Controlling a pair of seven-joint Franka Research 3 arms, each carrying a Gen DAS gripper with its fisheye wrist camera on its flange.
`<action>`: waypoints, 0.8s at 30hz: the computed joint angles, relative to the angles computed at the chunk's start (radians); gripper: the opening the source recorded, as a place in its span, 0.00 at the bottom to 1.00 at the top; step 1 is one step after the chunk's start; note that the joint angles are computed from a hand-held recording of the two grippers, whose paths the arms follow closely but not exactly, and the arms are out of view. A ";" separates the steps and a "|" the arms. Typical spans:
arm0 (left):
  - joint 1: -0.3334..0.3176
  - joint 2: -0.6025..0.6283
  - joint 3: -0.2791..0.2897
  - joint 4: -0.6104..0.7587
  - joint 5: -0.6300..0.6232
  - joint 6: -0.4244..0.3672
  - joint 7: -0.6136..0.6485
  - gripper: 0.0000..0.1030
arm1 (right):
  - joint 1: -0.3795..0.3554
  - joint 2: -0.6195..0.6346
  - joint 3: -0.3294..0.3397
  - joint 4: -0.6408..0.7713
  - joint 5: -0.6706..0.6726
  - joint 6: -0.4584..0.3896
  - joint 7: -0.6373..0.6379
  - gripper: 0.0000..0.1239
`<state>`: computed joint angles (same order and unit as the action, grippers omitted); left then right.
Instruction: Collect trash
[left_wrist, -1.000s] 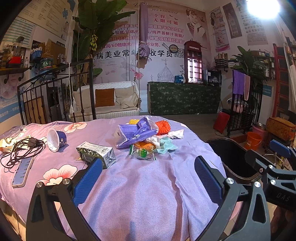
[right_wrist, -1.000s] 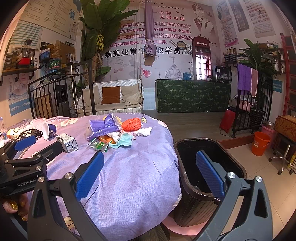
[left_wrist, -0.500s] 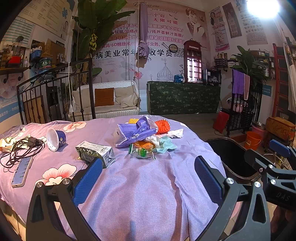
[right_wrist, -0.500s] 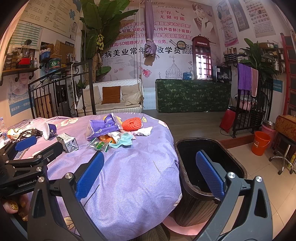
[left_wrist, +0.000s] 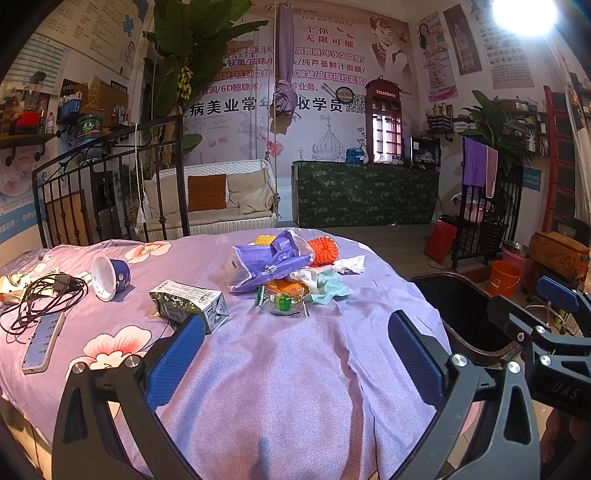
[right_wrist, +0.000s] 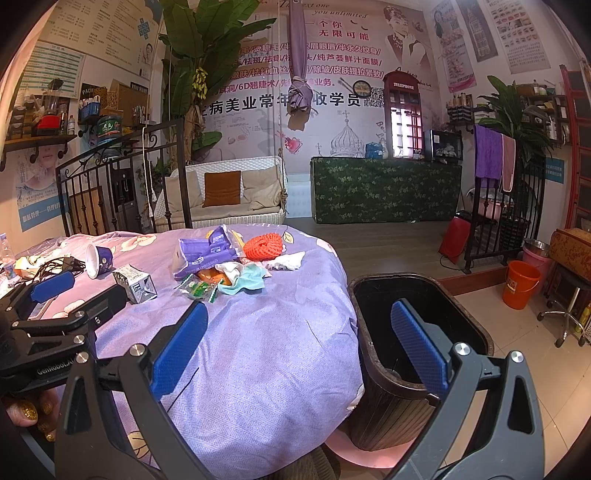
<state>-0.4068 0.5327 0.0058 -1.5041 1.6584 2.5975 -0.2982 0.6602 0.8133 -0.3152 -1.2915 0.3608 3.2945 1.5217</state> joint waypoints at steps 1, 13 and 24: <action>0.000 -0.001 0.000 -0.001 -0.002 -0.001 0.002 0.96 | 0.000 0.000 -0.001 0.000 0.001 -0.001 0.000 0.79; 0.000 -0.001 0.000 0.000 -0.006 -0.001 0.006 0.96 | -0.001 -0.001 0.001 0.000 0.001 -0.002 0.000 0.79; 0.000 0.015 0.002 0.012 -0.023 0.008 0.020 0.96 | -0.024 0.009 0.033 0.029 -0.028 -0.040 -0.006 0.79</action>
<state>-0.4064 0.5477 0.0076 -1.4918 1.6355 2.6054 -0.2783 0.6361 0.8222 -0.2823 -1.2623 0.3329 3.2545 1.5159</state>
